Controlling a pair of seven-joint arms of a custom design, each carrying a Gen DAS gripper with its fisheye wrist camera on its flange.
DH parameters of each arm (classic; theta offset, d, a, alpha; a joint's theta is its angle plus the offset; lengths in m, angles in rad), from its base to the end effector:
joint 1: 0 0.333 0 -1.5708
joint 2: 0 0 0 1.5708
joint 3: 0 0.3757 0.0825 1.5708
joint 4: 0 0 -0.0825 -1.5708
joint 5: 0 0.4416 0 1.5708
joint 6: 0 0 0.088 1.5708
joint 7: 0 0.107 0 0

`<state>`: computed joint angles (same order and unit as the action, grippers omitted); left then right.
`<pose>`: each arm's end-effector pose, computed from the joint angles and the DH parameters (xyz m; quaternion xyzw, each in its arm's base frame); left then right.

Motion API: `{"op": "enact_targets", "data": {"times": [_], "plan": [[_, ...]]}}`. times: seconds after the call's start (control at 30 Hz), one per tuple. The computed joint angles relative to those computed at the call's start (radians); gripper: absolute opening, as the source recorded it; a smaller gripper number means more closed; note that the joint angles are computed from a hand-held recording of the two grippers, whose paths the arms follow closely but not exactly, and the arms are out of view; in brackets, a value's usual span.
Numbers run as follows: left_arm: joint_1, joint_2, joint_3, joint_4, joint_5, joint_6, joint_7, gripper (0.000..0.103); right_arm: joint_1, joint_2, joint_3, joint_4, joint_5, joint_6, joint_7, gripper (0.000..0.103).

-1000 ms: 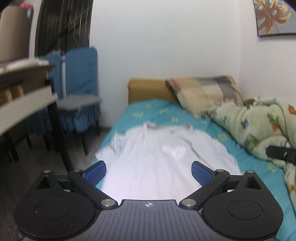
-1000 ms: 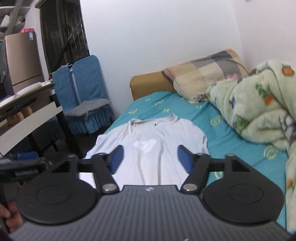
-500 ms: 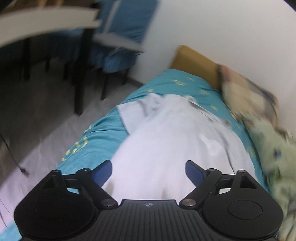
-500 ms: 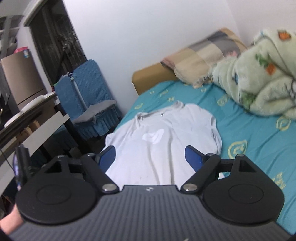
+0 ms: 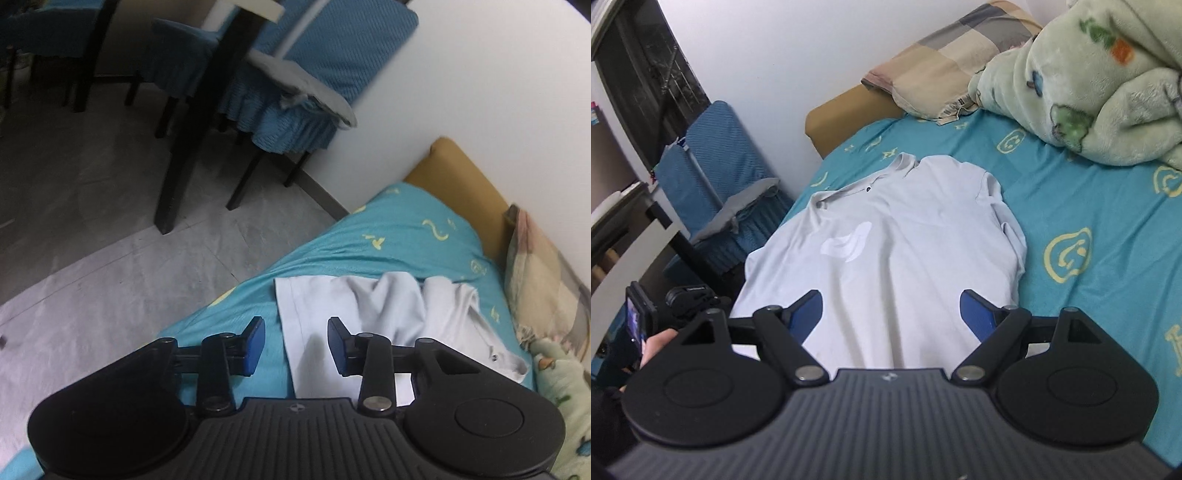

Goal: Fold clothes

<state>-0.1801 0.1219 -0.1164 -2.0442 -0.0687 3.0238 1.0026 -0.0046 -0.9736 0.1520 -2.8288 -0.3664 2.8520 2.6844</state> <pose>0.6506 -0.1901 0.5134 -0.7433 0.5235 -0.3984 0.1211 0.3156 0.0757 0.5741 -0.3797 0.7823 -0.2653 0.4165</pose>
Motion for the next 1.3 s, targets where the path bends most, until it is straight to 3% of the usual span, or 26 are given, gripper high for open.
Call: {"op": "enact_targets", "data": {"times": [0.03, 0.13, 0.17, 0.3, 0.4, 0.6, 0.67, 0.73, 0.83, 0.9, 0.93, 1.13, 1.2, 1.3], "plan": [[0.003, 0.021, -0.005, 0.018, -0.010, -0.005, 0.009, 0.038, -0.010, 0.015, 0.002, 0.002, -0.005, 0.009, -0.002, 0.083], [0.070, 0.068, -0.094, 0.053, -0.177, 0.026, 0.169, 0.028, -0.028, 0.048, 0.006, 0.012, -0.008, 0.010, 0.003, 0.083], [0.081, 0.079, -0.111, 0.065, -0.208, 0.026, 0.217, 0.020, -0.029, 0.054, 0.003, 0.013, -0.004, 0.009, 0.007, 0.083], [0.095, 0.127, -0.133, 0.154, -0.255, -0.056, 0.396, 0.005, -0.035, 0.069, 0.011, 0.018, -0.009, 0.005, 0.017, 0.083], [0.015, 0.157, -0.033, 0.239, -0.126, -0.129, 0.367, 0.004, -0.044, 0.085, 0.023, 0.028, -0.024, 0.004, 0.022, 0.083], [-0.168, 0.275, 0.215, 0.566, 0.379, -0.352, 0.057, 0.004, -0.110, 0.110, 0.073, 0.058, -0.087, 0.005, 0.055, 0.083], [-0.183, 0.315, 0.240, 0.653, 0.460, -0.427, -0.007, 0.004, -0.127, 0.119, 0.081, 0.065, -0.109, 0.009, 0.065, 0.083], [-0.171, 0.331, 0.231, 0.690, 0.440, -0.474, -0.035, 0.005, -0.143, 0.125, 0.089, 0.070, -0.132, 0.012, 0.073, 0.083], [-0.117, 0.274, 0.169, 0.595, 0.444, -0.390, -0.082, 0.017, -0.159, 0.123, 0.098, 0.073, -0.166, 0.018, 0.079, 0.083], [-0.086, 0.216, 0.128, 0.512, 0.419, -0.364, -0.064, 0.042, -0.160, 0.123, 0.095, 0.074, -0.179, 0.024, 0.080, 0.083], [-0.068, 0.181, 0.107, 0.463, 0.400, -0.345, -0.045, 0.047, -0.159, 0.122, 0.094, 0.075, -0.182, 0.028, 0.083, 0.083], [0.028, -0.164, -0.006, 0.022, 0.174, -0.194, 0.200, 0.073, -0.142, 0.088, 0.084, 0.065, -0.192, 0.054, 0.069, 0.083], [0.011, -0.295, -0.005, -0.105, -0.023, -0.232, 0.367, 0.075, -0.139, 0.066, 0.087, 0.061, -0.192, 0.047, 0.061, 0.083], [-0.004, -0.466, 0.009, -0.227, -0.171, -0.440, 0.451, 0.074, -0.130, 0.031, 0.085, 0.051, -0.192, 0.036, 0.044, 0.083]]}}
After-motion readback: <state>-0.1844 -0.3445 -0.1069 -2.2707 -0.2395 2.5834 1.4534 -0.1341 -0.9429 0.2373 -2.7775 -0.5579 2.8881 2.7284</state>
